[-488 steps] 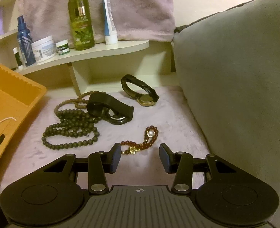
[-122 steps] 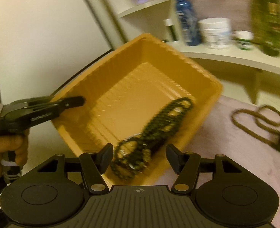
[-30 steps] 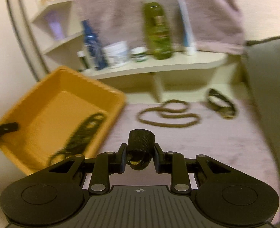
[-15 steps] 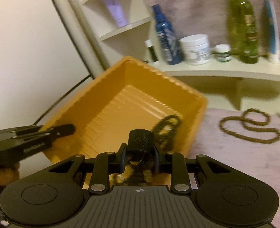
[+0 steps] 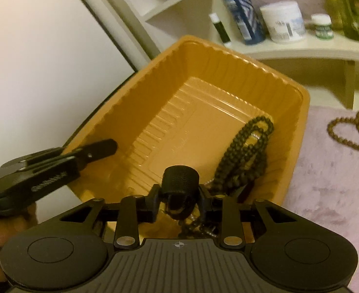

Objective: Organize jewelry
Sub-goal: 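Carry the black watch into the tray and open the right gripper, then move the right gripper to the brown bead necklace and grasp it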

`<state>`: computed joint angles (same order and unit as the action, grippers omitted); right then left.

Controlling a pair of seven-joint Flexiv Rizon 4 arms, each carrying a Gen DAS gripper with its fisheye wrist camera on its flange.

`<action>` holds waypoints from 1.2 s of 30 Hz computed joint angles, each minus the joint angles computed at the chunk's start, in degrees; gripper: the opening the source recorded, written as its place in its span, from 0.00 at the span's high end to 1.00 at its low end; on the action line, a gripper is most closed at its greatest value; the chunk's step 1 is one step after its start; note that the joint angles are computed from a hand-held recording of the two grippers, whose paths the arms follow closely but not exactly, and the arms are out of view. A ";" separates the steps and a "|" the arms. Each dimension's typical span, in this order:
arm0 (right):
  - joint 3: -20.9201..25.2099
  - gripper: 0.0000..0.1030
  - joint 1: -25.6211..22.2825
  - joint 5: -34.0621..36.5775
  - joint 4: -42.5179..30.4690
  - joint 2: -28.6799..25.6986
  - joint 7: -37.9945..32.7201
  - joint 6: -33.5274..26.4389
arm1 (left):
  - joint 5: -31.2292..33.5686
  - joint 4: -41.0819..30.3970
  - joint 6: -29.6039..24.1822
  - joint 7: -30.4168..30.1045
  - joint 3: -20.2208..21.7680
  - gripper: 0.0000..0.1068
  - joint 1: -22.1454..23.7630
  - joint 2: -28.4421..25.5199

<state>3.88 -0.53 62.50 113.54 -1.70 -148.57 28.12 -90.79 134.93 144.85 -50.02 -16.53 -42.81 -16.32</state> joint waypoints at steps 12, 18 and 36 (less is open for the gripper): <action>-1.40 0.41 -2.04 2.82 0.26 0.53 -1.96 4.13 | 0.05 0.16 -0.34 -0.42 0.07 0.93 0.13 0.15; -2.05 0.40 -2.71 2.42 2.70 2.06 -2.15 10.53 | 0.13 0.20 -0.35 -0.46 0.09 0.93 0.16 0.10; -3.13 0.40 -7.63 -0.83 4.75 -2.79 -0.72 24.89 | -0.24 -0.13 -0.13 0.24 0.03 0.94 0.27 -0.23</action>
<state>0.75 -8.16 61.67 118.29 -4.49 -149.29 53.01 -91.03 134.80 144.72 -49.78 -16.50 -42.54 -16.55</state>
